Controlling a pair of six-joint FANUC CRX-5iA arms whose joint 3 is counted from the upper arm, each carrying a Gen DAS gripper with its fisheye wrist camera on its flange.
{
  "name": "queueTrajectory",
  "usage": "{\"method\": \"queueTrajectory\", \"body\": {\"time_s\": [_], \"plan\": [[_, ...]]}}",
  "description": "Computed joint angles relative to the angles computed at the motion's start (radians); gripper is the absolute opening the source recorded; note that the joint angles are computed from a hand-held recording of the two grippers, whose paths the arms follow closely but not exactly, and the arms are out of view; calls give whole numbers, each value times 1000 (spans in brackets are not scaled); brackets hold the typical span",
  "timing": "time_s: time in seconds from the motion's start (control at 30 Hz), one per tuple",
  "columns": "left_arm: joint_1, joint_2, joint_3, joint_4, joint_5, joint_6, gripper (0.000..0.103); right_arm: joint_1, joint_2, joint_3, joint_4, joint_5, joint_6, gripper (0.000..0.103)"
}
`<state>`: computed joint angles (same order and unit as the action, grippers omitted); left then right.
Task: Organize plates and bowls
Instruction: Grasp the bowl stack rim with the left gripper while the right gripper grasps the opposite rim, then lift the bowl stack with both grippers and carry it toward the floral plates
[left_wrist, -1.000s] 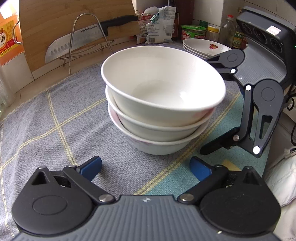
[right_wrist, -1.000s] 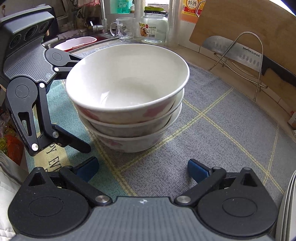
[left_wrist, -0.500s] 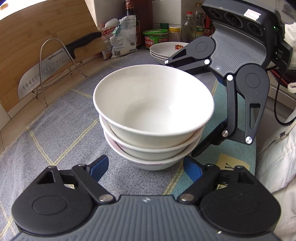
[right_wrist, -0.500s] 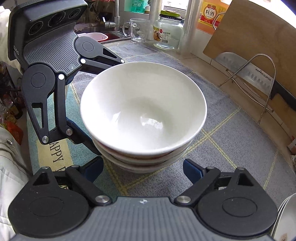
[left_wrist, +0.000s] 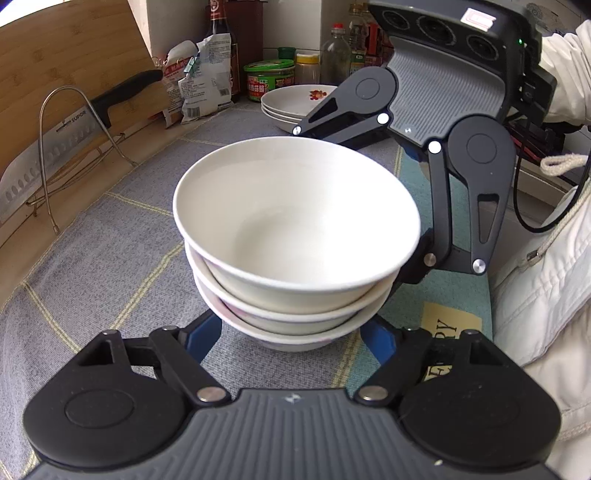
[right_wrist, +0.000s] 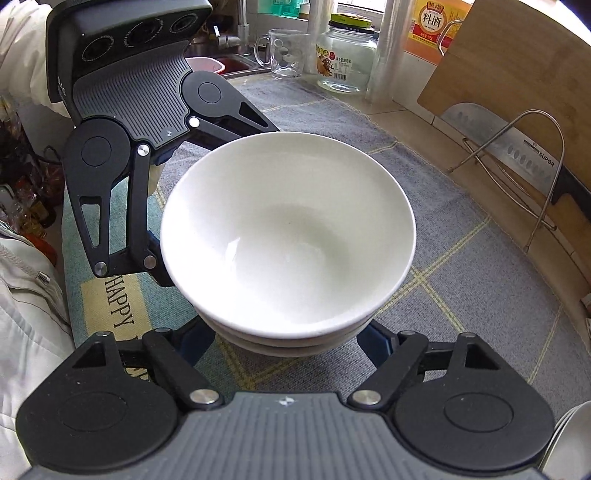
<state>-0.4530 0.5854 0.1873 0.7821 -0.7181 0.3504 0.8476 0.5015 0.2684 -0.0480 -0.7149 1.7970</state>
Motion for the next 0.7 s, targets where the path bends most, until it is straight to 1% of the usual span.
{"method": "queueTrajectory", "body": {"time_s": [0.17,0.33,0.7], "plan": [[10,14,32,2,-51,-8,81,-3,7,21,-14,-24,11,87],[19,29,45,24,-81,-25,82,-12,17,47,-35,-49,30,87],[26,48,71,31,-111,-37,84,-21,26,81,-61,-93,56,87]]}}
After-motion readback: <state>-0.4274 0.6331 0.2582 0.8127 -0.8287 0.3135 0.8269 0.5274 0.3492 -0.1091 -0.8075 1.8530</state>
